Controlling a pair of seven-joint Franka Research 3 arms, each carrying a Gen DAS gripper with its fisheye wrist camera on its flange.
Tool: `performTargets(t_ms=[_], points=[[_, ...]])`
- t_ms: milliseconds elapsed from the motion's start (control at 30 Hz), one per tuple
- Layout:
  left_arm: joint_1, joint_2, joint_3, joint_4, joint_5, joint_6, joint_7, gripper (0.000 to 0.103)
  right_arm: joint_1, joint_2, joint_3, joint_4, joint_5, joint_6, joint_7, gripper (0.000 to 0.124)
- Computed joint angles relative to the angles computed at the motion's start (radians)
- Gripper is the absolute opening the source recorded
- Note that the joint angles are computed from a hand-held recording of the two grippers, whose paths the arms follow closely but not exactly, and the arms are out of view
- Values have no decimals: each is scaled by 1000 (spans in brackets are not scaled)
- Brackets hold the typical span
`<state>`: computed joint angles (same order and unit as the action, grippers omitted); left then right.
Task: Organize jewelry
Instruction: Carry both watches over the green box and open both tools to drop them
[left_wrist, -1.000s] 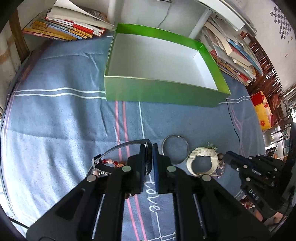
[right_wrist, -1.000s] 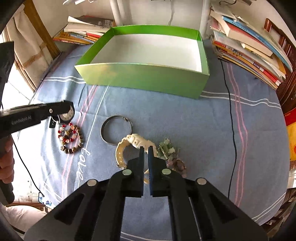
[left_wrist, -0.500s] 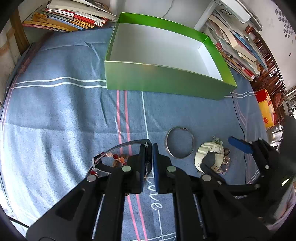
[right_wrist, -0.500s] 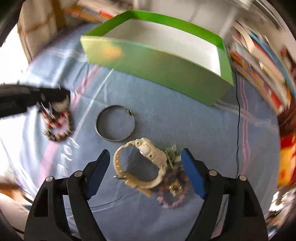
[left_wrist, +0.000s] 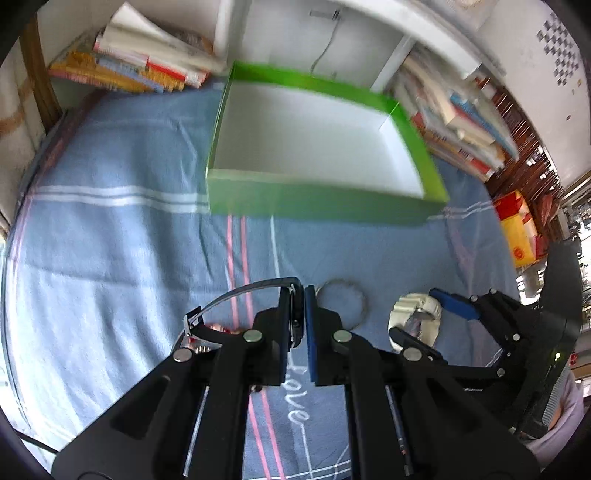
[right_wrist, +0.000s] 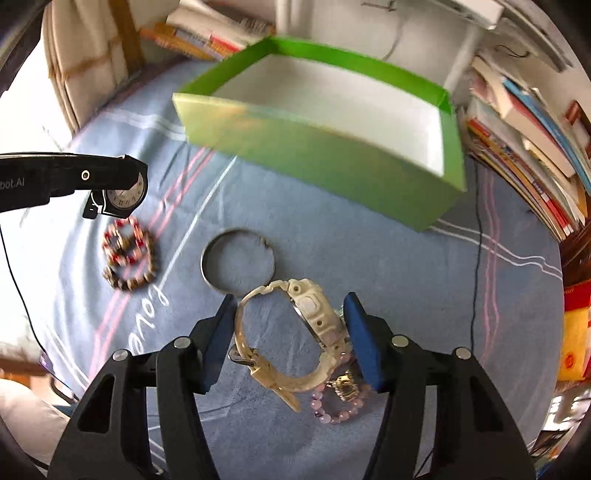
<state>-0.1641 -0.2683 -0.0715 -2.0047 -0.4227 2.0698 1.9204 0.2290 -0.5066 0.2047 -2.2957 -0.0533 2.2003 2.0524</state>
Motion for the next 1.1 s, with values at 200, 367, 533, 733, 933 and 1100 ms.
performTargets(t_ms=[200,367,533,733,933,1100], points=[[-10,55,-3,133,-63,12,21,9,-59,-24,-29,44,-9,114,27,59],[-5,162,-39,250,-69,77,-1,9,-126,57,-31,118,-72,170,39,59],[0,277,-91,326,49,134,-85,9,-143,157,-59,165,-89,196,58,59],[4,353,-128,361,133,169,-133,18,-137,242,-75,198,-132,220,108,65],[18,252,-124,239,117,215,-142,58,-104,178,-89,151,-117,210,96,76],[1,-57,-76,-101,177,296,-150,80,-114,-40,-31,-17,-117,187,145,84]])
